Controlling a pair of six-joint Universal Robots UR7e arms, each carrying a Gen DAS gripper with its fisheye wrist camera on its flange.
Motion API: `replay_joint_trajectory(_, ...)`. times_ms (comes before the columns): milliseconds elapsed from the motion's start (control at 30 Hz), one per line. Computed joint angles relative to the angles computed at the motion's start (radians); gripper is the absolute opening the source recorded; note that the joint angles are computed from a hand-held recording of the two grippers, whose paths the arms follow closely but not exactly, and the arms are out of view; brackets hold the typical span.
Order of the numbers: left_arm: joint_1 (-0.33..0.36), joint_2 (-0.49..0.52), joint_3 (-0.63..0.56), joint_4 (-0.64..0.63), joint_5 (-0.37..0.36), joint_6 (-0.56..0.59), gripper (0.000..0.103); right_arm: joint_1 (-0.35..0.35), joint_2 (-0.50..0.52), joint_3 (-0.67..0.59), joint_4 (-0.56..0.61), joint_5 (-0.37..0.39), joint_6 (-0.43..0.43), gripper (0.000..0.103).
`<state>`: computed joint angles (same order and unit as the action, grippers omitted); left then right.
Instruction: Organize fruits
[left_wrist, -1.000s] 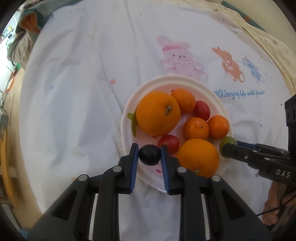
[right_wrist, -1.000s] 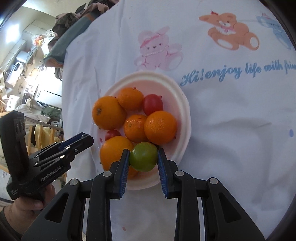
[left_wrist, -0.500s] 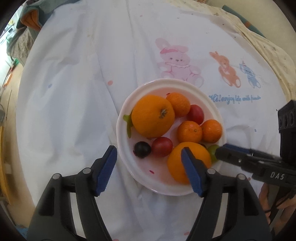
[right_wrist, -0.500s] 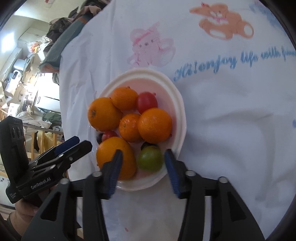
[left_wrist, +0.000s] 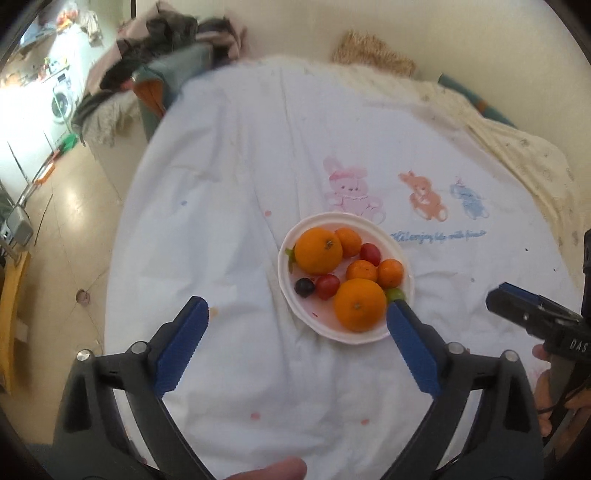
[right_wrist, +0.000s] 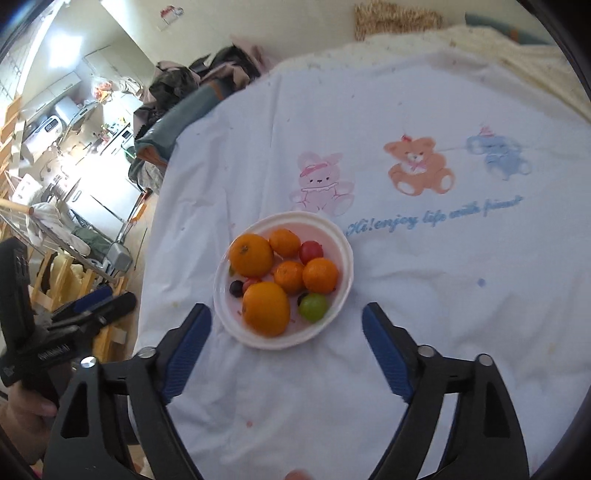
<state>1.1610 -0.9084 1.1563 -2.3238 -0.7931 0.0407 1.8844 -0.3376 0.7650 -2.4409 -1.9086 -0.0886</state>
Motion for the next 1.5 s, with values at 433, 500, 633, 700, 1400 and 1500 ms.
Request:
replay_joint_trajectory(433,-0.050,-0.126,0.302,-0.290,0.068,0.090,0.103,0.057,-0.103,0.353,-0.449,-0.146,-0.078,0.103)
replay_joint_trajectory(500,-0.050,-0.115,0.299,-0.323,0.077,0.112,0.103,0.061,-0.091,0.343,-0.461,-0.166,-0.106,0.103)
replay_joint_trajectory(633,-0.045,-0.109,0.295,-0.318,0.066,0.099,0.103,0.065,-0.078,0.333,-0.474,-0.189,-0.130,0.103)
replay_joint_trajectory(700,-0.046,-0.106,0.295,-0.324,0.069,0.104,0.103,0.064,-0.078,0.332,-0.472,-0.191,-0.125,0.103)
replay_joint_trajectory(1400,-0.040,-0.116,0.294,-0.291,0.048,0.050,0.103,0.066,-0.078,0.334,-0.471,-0.207,-0.132,0.103)
replay_joint_trajectory(1500,-0.039,-0.114,0.287,-0.281,0.048,0.050,0.103,0.066,-0.077,0.333,-0.472,-0.210,-0.132,0.103)
